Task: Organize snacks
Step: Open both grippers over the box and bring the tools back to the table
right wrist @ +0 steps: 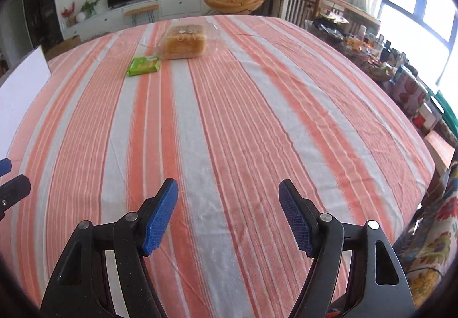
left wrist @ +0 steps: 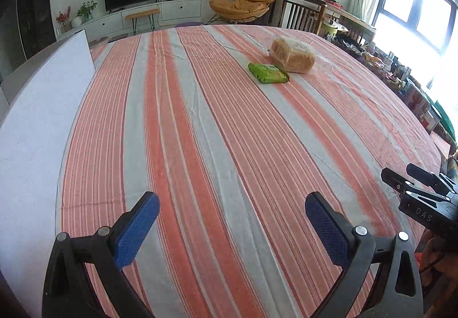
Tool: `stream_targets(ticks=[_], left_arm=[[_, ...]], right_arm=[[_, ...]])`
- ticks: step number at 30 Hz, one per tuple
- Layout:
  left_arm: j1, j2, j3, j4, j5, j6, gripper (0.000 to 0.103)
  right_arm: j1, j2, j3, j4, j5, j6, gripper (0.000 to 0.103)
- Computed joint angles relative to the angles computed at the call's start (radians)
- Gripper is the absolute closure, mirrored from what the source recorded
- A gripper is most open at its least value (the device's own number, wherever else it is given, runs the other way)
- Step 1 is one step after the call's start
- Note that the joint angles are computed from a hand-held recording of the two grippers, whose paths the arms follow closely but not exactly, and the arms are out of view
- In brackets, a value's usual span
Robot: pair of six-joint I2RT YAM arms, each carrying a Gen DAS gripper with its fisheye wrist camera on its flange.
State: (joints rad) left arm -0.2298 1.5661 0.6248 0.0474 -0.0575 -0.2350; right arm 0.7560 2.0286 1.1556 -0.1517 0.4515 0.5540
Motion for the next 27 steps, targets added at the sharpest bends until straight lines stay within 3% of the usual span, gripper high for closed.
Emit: stream_targets(ticks=[6,13,27], left_arm=[[0.019,0.150,0.078,0.008,-0.037,-0.001,0.002],[-0.028,0.165,0.081,0.006,-0.125,-0.011,0.000],[-0.021,0.185,0.100,0.003,-0.115,-0.014,0.000]], right_arm=[[-0.017,-0.005,-0.051,0.046,-0.044,0.037,0.027],[-0.022,0.006,-0.054,0.064,-0.034,0.032,0.026],[-0.029,0.005,-0.057,0.076,-0.062,0.016,0.017]])
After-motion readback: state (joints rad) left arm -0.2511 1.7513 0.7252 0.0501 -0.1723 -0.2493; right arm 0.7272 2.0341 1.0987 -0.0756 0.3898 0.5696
